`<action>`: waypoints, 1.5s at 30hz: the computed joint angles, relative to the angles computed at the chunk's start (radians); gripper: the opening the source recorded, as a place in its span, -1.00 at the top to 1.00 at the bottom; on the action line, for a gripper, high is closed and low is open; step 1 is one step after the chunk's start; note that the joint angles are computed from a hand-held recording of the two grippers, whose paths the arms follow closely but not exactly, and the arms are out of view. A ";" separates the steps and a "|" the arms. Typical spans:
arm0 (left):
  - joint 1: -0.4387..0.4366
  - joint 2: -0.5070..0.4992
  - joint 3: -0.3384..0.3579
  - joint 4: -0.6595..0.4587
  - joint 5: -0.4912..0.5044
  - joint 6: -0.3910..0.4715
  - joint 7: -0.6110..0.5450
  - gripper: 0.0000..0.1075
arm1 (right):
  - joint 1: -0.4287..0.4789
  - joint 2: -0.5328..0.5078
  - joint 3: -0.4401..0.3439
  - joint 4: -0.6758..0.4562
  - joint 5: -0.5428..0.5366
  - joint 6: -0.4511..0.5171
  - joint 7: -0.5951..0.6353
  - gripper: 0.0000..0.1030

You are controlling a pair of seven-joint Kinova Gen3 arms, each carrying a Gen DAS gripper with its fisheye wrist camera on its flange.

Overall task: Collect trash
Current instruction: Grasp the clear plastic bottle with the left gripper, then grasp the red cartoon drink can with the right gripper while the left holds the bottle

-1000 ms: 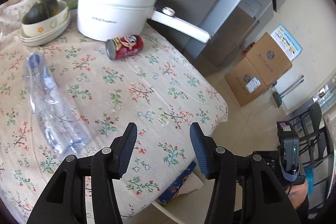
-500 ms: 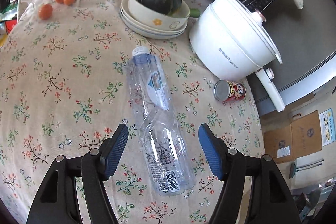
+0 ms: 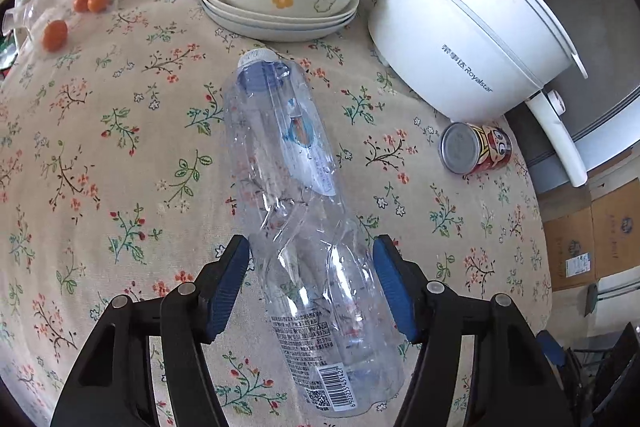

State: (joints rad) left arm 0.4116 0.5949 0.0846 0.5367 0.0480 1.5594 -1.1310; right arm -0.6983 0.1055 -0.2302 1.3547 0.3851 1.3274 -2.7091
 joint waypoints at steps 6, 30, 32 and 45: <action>-0.018 -0.022 0.013 0.012 0.019 -0.016 -0.035 -0.21 | 0.017 0.080 0.040 -0.092 0.033 -0.013 0.107 -0.67; -0.067 0.004 0.022 -0.019 0.078 0.041 -0.076 -0.18 | 0.138 0.196 0.227 0.014 -0.165 -0.601 -0.557 -0.72; -0.074 0.004 0.023 -0.022 0.083 0.041 -0.077 -0.18 | 0.126 0.209 0.237 0.002 -0.137 -0.600 -0.605 -0.71; -0.109 -0.018 0.023 0.027 0.099 0.014 -0.100 -0.18 | 0.039 0.327 0.285 -0.170 0.032 -0.424 -0.785 -0.22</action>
State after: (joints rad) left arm 0.3029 0.5766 0.1077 0.5635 0.1465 1.5736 -1.2307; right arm -0.6593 0.4327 0.0545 1.1843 0.4171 0.9030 -3.4943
